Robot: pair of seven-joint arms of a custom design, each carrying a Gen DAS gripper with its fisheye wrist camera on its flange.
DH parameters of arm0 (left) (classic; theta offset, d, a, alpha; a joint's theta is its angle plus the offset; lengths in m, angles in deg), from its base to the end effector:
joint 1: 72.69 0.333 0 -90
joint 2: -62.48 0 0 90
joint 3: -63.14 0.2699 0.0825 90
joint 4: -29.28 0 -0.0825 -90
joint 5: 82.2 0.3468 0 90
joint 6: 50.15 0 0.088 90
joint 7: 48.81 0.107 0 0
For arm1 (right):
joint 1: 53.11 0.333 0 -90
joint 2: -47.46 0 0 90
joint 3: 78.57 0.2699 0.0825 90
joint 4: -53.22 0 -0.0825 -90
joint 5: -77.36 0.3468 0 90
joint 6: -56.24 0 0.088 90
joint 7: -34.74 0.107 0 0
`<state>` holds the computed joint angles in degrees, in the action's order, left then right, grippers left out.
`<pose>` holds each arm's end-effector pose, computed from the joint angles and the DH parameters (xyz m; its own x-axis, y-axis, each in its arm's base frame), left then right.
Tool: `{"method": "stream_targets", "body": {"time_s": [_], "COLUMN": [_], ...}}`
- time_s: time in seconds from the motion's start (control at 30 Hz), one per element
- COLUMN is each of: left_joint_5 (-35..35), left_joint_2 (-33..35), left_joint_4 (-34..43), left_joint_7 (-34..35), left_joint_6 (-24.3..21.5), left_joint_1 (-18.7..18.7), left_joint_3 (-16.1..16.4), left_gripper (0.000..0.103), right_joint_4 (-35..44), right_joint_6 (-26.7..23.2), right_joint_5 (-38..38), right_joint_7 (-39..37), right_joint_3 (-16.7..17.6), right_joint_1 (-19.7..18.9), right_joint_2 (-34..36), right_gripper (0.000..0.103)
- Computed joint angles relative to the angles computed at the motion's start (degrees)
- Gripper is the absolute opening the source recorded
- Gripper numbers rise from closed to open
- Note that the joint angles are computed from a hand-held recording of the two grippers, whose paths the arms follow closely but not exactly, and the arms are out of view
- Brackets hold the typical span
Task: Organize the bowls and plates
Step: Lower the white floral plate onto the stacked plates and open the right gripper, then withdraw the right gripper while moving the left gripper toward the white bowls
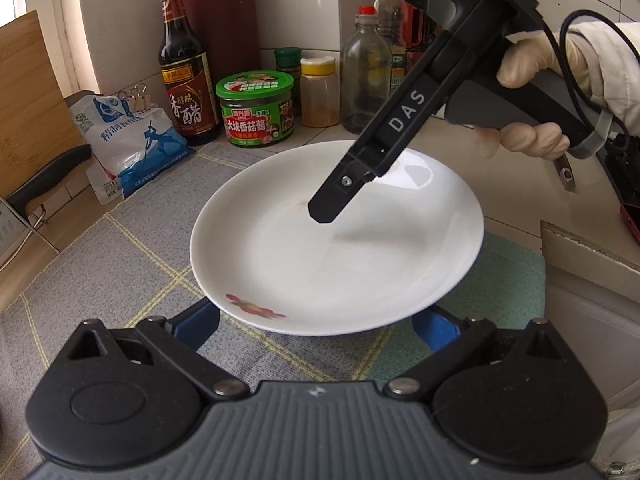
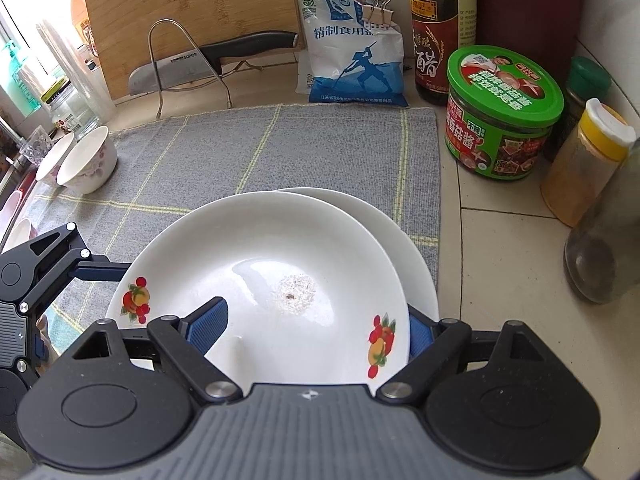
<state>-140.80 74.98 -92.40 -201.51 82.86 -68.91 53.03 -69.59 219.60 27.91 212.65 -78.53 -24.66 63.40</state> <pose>0.5323 -0.0739 0.2960 -0.9831 -0.1770 -0.0469 -0.0965 0.7187 -0.6886 0.4680 0.3004 0.2905 -0.2005 -0.9635 -0.1771 -0.8201 0.2640 -0.5077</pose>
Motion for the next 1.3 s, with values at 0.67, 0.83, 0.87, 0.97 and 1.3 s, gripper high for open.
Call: {"method": "stream_targets", "body": {"time_s": [0.67, 0.83, 0.87, 0.97, 1.3], "left_joint_5": [0.54, 0.41, 0.39, 0.32, -1.99], "left_joint_2": [1.0, 0.88, 0.87, 0.71, -1.08], "left_joint_4": [0.62, 0.3, 0.27, 0.03, -1.61], "left_joint_7": [0.24, -0.17, -0.45, -1.03, -1.59], "left_joint_6": [0.81, 1.6, 1.77, 2.11, 2.36], "left_joint_1": [-0.01, -0.08, -0.14, -0.18, 0.17], "left_joint_3": [-0.5, -0.5, -0.51, -0.5, -0.18], "left_gripper": [0.102, 0.102, 0.102, 0.102, 0.102], "right_joint_4": [-4.36, -4.49, -4.56, -4.79, -3.92], "right_joint_6": [-4.94, -6.69, -6.89, -7.49, -12.6], "right_joint_5": [-3.33, -2.88, -2.8, -3.31, -6.35], "right_joint_7": [7.16, 7.12, 7.14, 7.82, 9.28], "right_joint_3": [3.03, 3.94, 4.06, 4.28, 5.21], "right_joint_1": [-0.12, -0.06, -0.07, 0.08, 1.78], "right_joint_2": [-5.44, -5.93, -6.01, -6.23, -6.59], "right_gripper": [0.092, 0.092, 0.092, 0.092, 0.102]}}
